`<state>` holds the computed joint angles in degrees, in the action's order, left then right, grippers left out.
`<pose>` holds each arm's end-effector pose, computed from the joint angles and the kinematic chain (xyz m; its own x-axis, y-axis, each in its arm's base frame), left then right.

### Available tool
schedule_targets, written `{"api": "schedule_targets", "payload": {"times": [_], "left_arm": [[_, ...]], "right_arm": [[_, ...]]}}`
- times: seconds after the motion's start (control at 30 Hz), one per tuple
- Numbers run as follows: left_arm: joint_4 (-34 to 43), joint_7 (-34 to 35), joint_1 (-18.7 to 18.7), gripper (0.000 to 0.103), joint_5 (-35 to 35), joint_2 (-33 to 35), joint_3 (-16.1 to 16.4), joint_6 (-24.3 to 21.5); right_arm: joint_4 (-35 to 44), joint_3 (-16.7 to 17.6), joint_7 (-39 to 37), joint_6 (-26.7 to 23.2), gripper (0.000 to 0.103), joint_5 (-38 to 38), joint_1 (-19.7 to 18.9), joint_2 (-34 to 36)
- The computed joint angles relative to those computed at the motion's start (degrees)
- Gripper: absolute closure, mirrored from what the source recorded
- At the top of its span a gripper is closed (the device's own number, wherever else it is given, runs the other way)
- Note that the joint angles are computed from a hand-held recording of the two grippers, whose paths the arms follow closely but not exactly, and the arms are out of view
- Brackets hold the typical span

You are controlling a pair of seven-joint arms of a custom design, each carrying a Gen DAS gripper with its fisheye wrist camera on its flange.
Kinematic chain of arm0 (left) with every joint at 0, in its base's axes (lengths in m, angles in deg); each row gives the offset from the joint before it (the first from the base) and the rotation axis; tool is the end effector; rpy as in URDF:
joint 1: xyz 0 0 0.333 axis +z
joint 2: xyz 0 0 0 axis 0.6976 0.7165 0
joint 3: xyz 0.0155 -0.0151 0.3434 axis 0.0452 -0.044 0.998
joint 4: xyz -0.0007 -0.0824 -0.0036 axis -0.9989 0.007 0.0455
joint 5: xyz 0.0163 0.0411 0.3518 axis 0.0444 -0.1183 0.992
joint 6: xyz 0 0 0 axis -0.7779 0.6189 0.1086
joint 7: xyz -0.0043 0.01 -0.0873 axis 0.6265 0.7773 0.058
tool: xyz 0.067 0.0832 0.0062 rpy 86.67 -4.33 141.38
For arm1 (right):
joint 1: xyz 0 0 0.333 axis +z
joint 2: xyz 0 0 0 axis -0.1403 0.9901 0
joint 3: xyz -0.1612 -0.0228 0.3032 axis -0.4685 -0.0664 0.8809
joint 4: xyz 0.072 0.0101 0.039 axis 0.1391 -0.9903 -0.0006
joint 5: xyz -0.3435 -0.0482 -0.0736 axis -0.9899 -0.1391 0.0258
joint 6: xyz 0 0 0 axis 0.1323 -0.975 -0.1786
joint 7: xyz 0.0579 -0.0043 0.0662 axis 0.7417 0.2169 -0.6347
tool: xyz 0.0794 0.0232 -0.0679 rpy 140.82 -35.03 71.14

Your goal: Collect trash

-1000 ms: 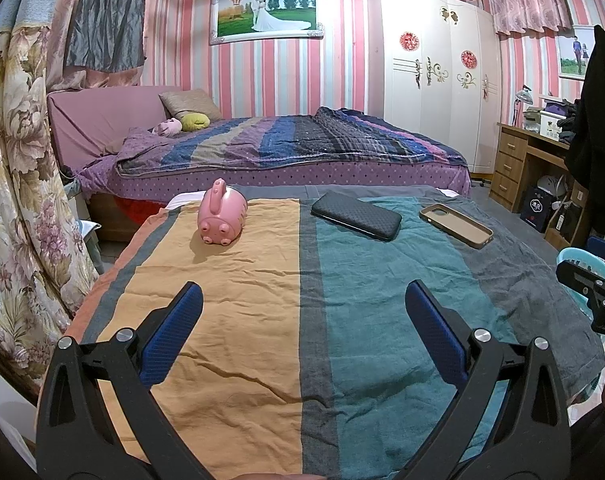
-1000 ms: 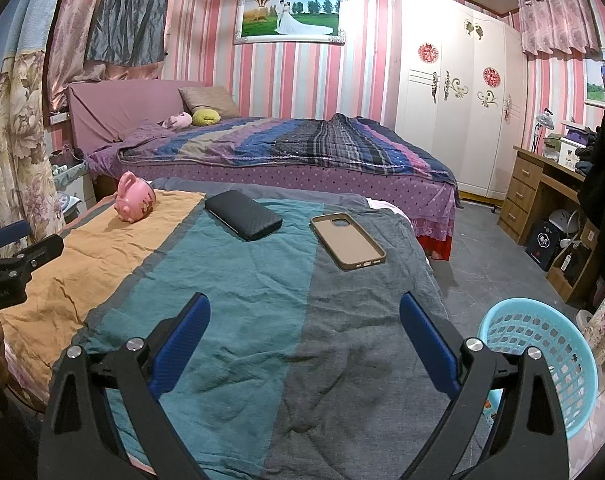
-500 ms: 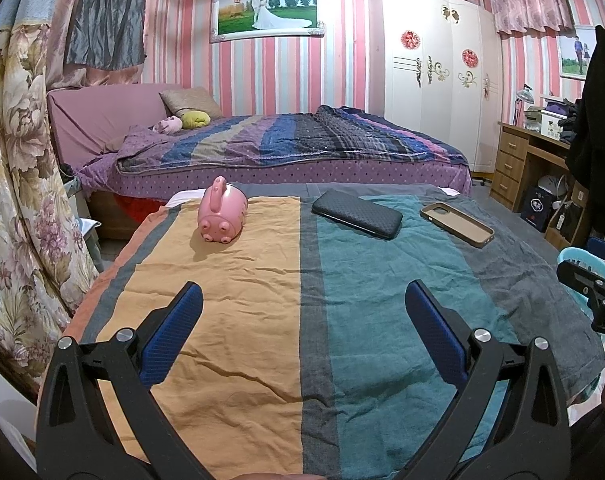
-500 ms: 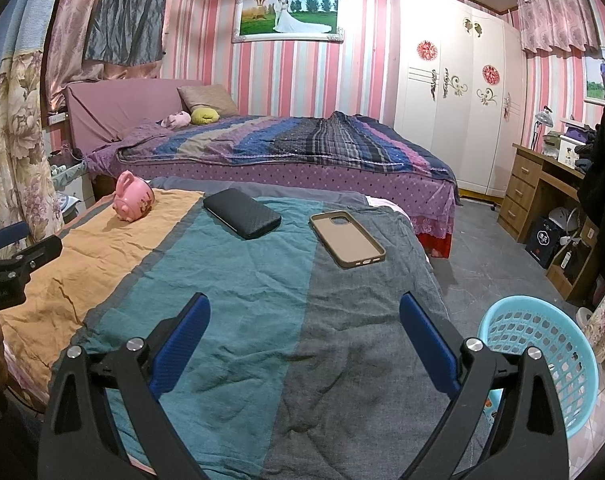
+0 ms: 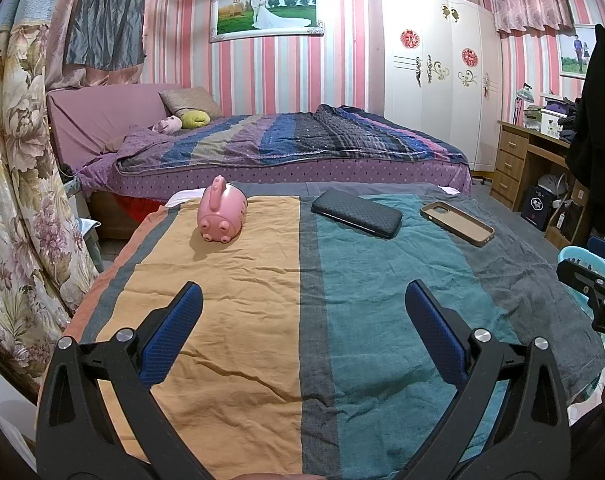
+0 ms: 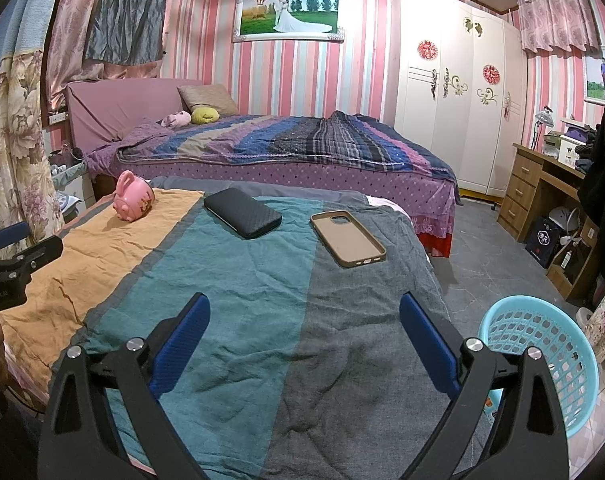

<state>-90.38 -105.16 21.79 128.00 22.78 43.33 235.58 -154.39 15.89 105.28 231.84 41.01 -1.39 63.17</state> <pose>0.6141 -0.2989 0.4268 0.2186 -0.9758 -0.0048 -0.4310 -0.0922 -0.8976 0.6908 0.1698 0.4378 0.3143 -0.9479 0.0519 -0.4208 -0.1881 -0.8875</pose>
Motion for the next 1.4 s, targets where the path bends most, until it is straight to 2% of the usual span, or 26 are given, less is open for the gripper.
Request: {"api": "schedule_targets", "payload": {"times": [1.4], "left_arm": [[0.0, -0.9, -0.2, 0.005, -0.2, -0.1, 0.1, 0.1]], "right_arm": [[-0.2, 0.0, 0.1, -0.1, 0.009, -0.3, -0.1, -0.1]]}}
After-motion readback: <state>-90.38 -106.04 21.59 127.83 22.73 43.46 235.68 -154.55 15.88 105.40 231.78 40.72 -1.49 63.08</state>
